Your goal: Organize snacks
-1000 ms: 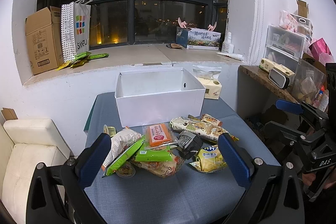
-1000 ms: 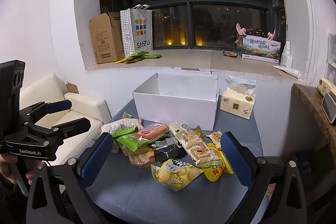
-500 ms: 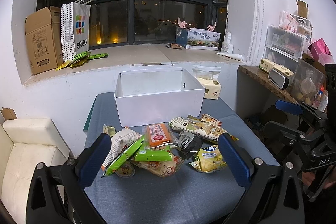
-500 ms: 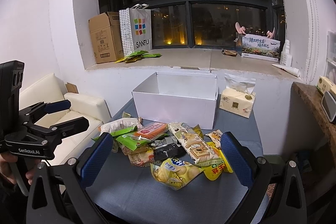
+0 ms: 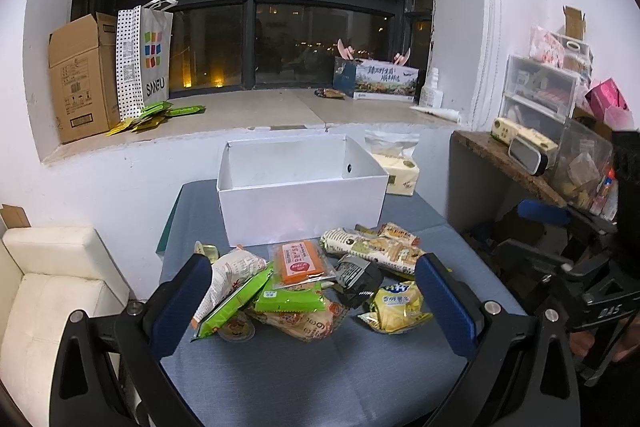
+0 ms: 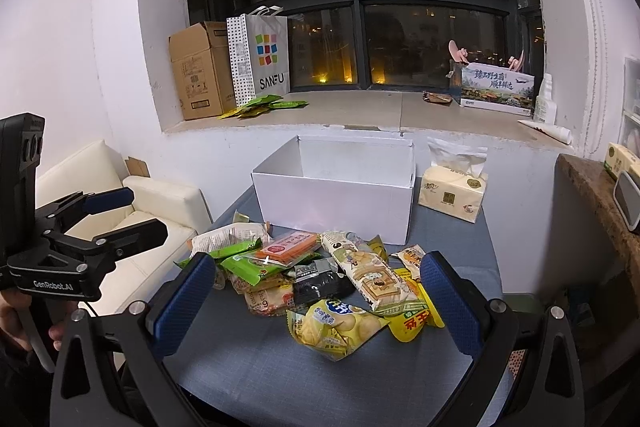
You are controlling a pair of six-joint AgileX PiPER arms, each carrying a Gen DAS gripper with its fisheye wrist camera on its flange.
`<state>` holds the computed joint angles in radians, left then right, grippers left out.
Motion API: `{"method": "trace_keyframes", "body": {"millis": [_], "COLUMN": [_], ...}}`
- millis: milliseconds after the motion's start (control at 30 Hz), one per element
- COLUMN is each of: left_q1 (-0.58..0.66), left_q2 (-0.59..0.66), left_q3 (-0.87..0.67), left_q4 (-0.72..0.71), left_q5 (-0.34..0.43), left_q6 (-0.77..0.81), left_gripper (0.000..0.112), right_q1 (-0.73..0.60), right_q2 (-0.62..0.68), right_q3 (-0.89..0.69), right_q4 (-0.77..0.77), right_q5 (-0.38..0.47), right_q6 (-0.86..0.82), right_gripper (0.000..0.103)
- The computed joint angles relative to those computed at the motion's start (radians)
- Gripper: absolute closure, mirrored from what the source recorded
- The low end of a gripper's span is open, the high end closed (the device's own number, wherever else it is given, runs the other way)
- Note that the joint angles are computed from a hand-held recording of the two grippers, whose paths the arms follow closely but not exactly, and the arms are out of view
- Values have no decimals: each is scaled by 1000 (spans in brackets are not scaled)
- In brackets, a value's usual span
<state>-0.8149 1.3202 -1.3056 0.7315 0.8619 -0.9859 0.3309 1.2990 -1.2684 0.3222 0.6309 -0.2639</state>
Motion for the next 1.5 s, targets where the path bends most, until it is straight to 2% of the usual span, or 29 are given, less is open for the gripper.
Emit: {"method": "trace_keyframes", "body": {"millis": [133,300,433,567,633,700,733,767,800,833,867,900,1067,1167,1267,1400,1433,1500], "left_q1": [33,75,124,170,205,258,280,293,330,344,365,395,510,561,580,555,551,515], "left_q2": [-27,-58,-76,-83,-82,-79,-80,-82,-83,-85,-87,-89,-66,-2,76,233,256,353], "left_q3": [39,97,142,182,201,230,243,252,268,275,284,291,281,231,162,14,-8,-94], "left_q4": [-35,-80,-146,-192,-231,-293,-316,-329,-378,-399,-427,-477,-708,-823,-878,-781,-765,-664], "left_q5": [-50,-83,-99,-115,-141,-181,-194,-202,-222,-229,-239,-250,-272,-238,-188,-113,-99,-44], "left_q6": [6,34,100,154,192,257,280,292,344,367,398,452,743,914,1059,1106,1105,1083], "left_gripper": [9,9,9,9,9,9,9,9,9,9,9,9,9,9,9,11,13,29], "right_q1": [-21,-44,-97,-122,-133,-140,-139,-132,-129,-122,-114,-114,-146,-193,-236,-255,-239,-254], "right_q2": [34,179,407,657,754,810,840,863,880,879,848,830,703,615,513,417,395,347], "right_q3": [-11,-108,-309,-571,-680,-727,-753,-771,-789,-772,-717,-689,-542,-468,-382,-320,-288,-231], "right_q4": [47,56,122,69,56,74,68,42,32,17,7,16,79,174,267,347,356,407], "right_q5": [16,71,199,341,410,438,461,478,501,500,458,444,368,352,325,314,284,274], "right_q6": [-51,-105,-212,-184,-146,-161,-164,-148,-145,-153,-178,-200,-279,-324,-391,-428,-426,-459], "right_gripper": [0,0,0,0,0,1,13,37,45,50,61,66,68,68,68,68,68,68]}}
